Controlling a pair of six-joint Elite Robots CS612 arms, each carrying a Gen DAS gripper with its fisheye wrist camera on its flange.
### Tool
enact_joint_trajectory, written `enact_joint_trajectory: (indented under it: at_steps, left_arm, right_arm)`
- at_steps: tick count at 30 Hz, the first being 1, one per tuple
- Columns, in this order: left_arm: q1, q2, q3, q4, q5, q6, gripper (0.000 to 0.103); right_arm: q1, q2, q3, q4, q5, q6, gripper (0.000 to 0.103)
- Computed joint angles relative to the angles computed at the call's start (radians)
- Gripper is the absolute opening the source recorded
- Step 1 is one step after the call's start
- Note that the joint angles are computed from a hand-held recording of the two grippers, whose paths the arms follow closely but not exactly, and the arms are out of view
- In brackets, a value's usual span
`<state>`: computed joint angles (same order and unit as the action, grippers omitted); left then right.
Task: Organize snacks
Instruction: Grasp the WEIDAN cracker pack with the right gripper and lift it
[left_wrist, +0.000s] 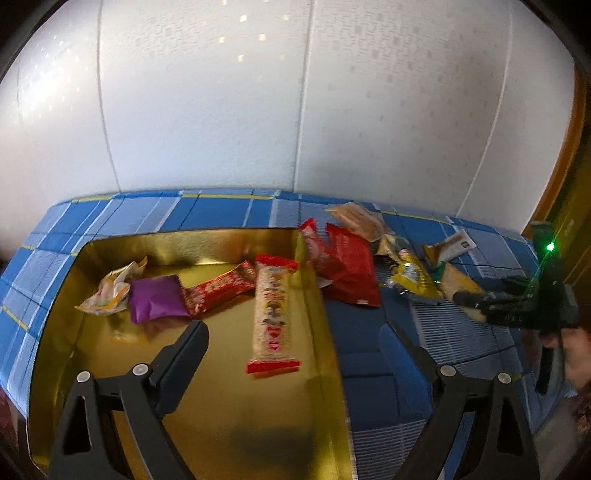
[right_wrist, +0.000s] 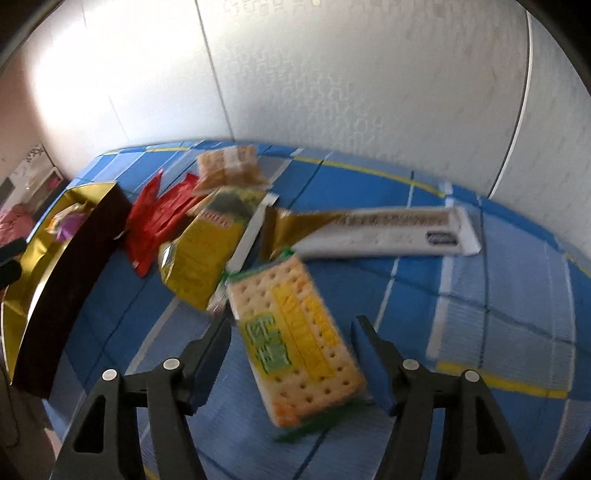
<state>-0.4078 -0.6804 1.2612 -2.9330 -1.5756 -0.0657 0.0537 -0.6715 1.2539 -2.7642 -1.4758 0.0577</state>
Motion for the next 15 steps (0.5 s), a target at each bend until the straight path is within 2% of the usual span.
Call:
enact_joint_trajectory:
  at_steps: [5,7,8,9,12,15]
  left_arm:
    - [-0.023,-0.002,-0.009,0.012,0.015,0.052,0.096]
    - [-0.034,0.002,-0.023,0.035,0.017,0.068,0.096]
    - [-0.038,0.005,-0.032,0.049,0.014,0.071,0.096]
    - [-0.041,0.008,-0.039,0.059,0.010,0.072,0.096]
    - [-0.055,0.023,-0.078,0.109,0.008,0.074,0.096]
    - [-0.069,0.046,-0.126,0.164,0.013,0.080,0.096]
  right_arm:
    - [0.028,0.007,0.011,-0.053,-0.106,-0.061,0.068]
    - [0.033,0.009,0.020,-0.088,-0.130,-0.052,0.061]
    - [0.032,0.006,0.028,-0.102,-0.133,-0.047,0.053]
    - [0.029,0.002,0.034,-0.106,-0.128,-0.034,0.047]
    - [0.015,-0.010,0.045,-0.089,-0.084,0.048,0.047]
    - [0.011,-0.026,0.061,-0.069,-0.097,0.121,0.047]
